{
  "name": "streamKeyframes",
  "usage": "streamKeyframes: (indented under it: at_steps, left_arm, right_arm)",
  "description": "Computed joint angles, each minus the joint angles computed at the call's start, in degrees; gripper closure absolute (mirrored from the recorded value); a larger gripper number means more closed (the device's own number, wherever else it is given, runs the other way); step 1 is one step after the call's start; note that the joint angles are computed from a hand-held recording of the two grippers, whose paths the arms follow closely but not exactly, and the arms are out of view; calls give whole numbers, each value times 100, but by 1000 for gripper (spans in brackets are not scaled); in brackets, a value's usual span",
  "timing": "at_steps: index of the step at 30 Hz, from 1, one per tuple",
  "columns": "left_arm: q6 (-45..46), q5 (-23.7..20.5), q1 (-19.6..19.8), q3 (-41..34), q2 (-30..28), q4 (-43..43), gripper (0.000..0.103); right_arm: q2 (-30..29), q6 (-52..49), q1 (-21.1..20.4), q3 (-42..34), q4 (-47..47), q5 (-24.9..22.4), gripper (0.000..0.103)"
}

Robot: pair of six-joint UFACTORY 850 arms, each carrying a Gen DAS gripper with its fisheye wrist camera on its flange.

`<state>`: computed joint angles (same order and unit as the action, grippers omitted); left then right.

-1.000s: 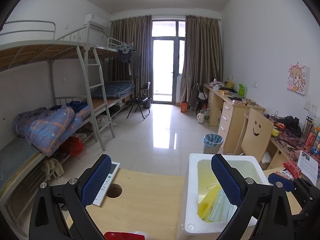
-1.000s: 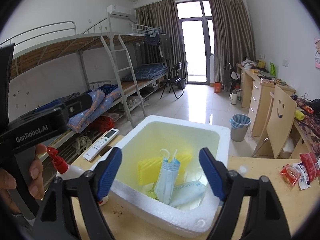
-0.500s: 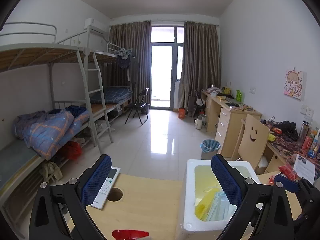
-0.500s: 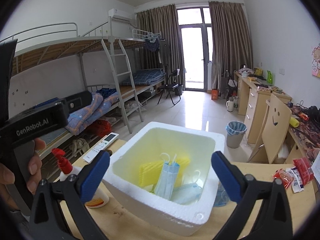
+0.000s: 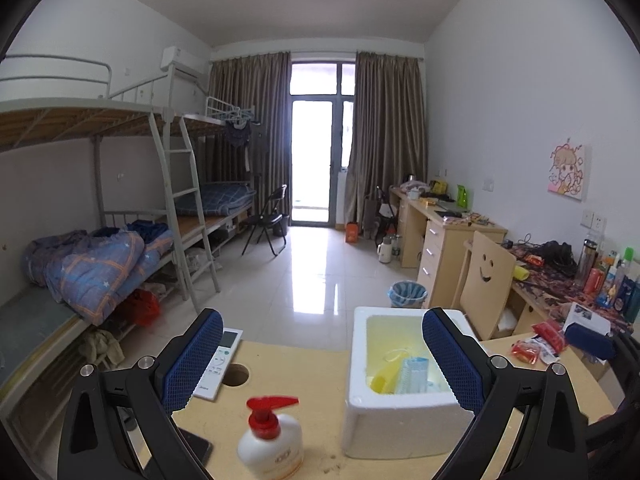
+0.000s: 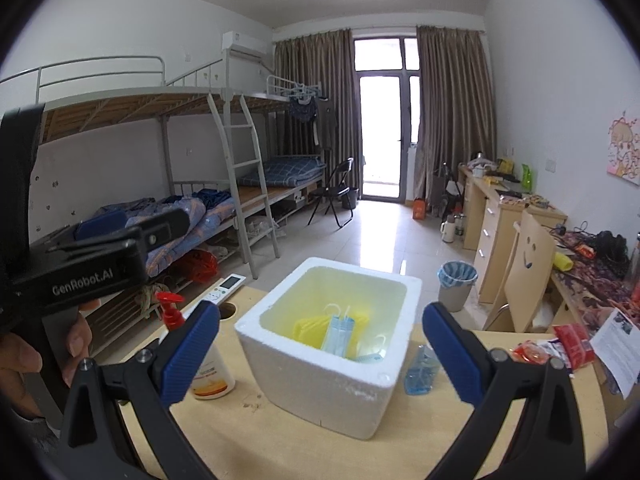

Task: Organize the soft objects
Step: 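Move both open tools back toward the grey cloth on the table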

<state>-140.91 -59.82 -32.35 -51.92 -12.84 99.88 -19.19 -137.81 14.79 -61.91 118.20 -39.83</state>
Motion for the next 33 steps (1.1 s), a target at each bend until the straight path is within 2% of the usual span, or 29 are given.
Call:
streamKeyframes:
  at_steps: [7, 22, 33]
  left_arm:
    - [157, -365, -438, 141, 186, -179, 3]
    - [-29, -846, -1269, 566, 421, 17, 1]
    - [-633, -1152, -1750, 1069, 388, 365, 1]
  right_arm:
    - [520, -243, -214, 545, 182, -270, 0]
    - [1106, -608, -712, 1427, 342, -841, 0]
    - [1163, -823, -979, 1882, 450, -1295, 0]
